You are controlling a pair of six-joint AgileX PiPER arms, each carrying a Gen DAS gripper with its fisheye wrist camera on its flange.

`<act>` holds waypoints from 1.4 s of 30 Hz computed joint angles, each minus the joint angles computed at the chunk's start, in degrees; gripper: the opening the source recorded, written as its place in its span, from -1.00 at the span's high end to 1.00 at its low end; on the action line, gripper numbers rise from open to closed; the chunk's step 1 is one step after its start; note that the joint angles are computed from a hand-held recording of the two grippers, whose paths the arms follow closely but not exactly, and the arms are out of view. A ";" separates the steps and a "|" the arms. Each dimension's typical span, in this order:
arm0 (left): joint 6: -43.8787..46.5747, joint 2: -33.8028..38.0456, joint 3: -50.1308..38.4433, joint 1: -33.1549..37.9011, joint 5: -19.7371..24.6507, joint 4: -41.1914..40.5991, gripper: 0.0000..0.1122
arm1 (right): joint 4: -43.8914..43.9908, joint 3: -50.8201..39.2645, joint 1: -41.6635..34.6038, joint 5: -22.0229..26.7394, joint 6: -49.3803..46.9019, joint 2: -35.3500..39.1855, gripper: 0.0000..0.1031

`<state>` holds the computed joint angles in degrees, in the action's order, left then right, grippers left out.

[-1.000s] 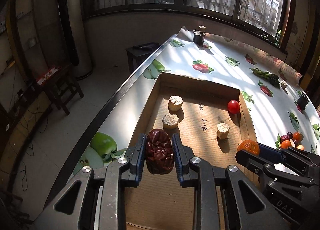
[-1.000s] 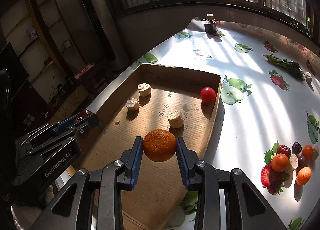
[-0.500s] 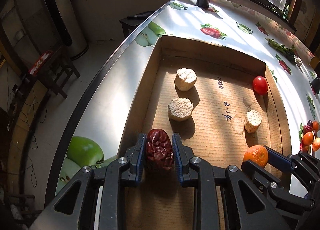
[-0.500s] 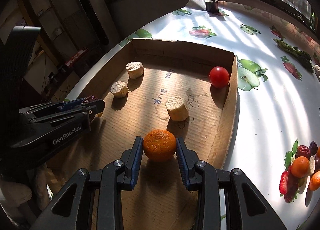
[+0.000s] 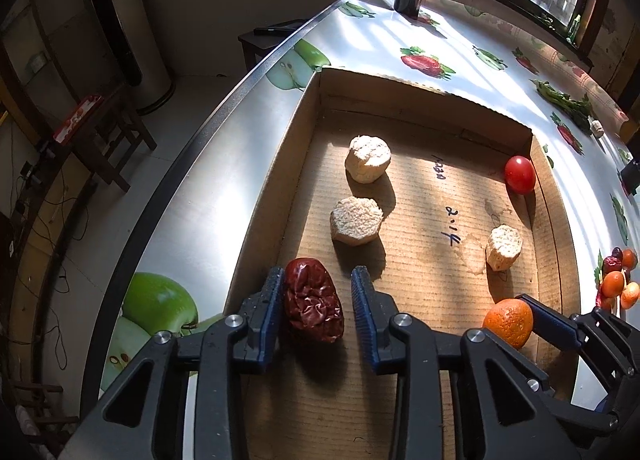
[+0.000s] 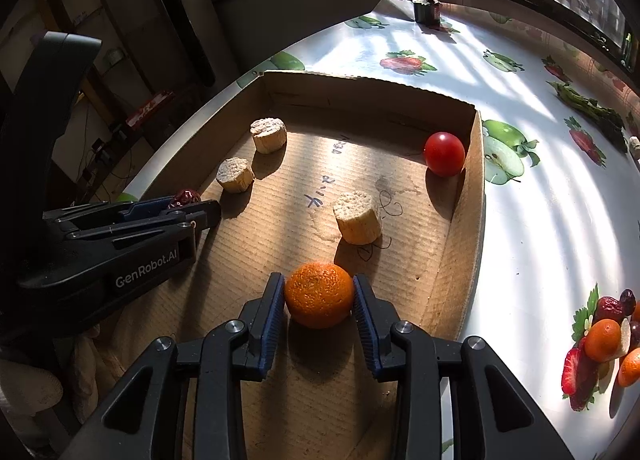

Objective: Organize fruits
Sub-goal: 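Carry the red date and mandarin into the cardboard tray and open both tools, then move both open tools back toward the fruit pile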

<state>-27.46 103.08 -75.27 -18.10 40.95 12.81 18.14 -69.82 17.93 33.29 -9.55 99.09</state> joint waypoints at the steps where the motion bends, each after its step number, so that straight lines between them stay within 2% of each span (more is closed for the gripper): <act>1: -0.39 -0.54 0.32 0.00 -0.25 0.08 0.37 | 0.53 0.00 -0.10 0.04 -0.40 -0.06 0.09; 3: -1.22 -2.15 1.07 0.08 -0.62 0.17 0.33 | 0.56 0.52 -0.20 -0.62 -0.19 -0.79 -0.01; 12: -7.09 -16.25 6.12 -1.48 -1.81 2.59 -0.04 | 6.53 4.29 -4.65 -0.26 -5.97 -8.95 -0.01; 18: -11.36 -22.91 6.77 -10.10 0.16 6.73 -0.09 | 12.89 8.91 -13.14 2.99 -14.36 -17.13 -0.05; 20: -15.42 -23.35 5.77 -15.30 1.91 10.59 -0.15 | 15.42 10.66 -18.16 4.73 -18.44 -20.15 -0.09; 22: -19.04 -22.80 4.42 -19.90 3.43 14.08 -0.25 | 17.96 11.85 -24.15 7.04 -22.80 -22.45 -0.10; 26: -21.99 -18.90 0.62 -26.75 4.19 15.66 -0.26 | 23.63 12.45 -39.59 13.63 -32.85 -24.34 -0.13; 29: -23.59 -14.76 -2.17 -30.65 4.18 16.47 -0.26 | 25.82 11.54 -50.88 17.97 -38.52 -23.25 -0.13; 32: -23.01 -10.31 -5.25 -32.63 3.80 14.91 -0.26 | 26.72 10.28 -59.76 20.19 -42.77 -20.70 -0.14; 37: -21.50 -3.62 -9.56 -34.02 2.79 12.21 -0.26 | 27.94 8.22 -67.95 21.77 -46.43 -15.62 -0.14; 42: -18.09 1.51 -12.61 -32.77 1.69 6.46 -0.26 | 28.27 8.02 -68.66 21.41 -47.26 -11.81 -0.13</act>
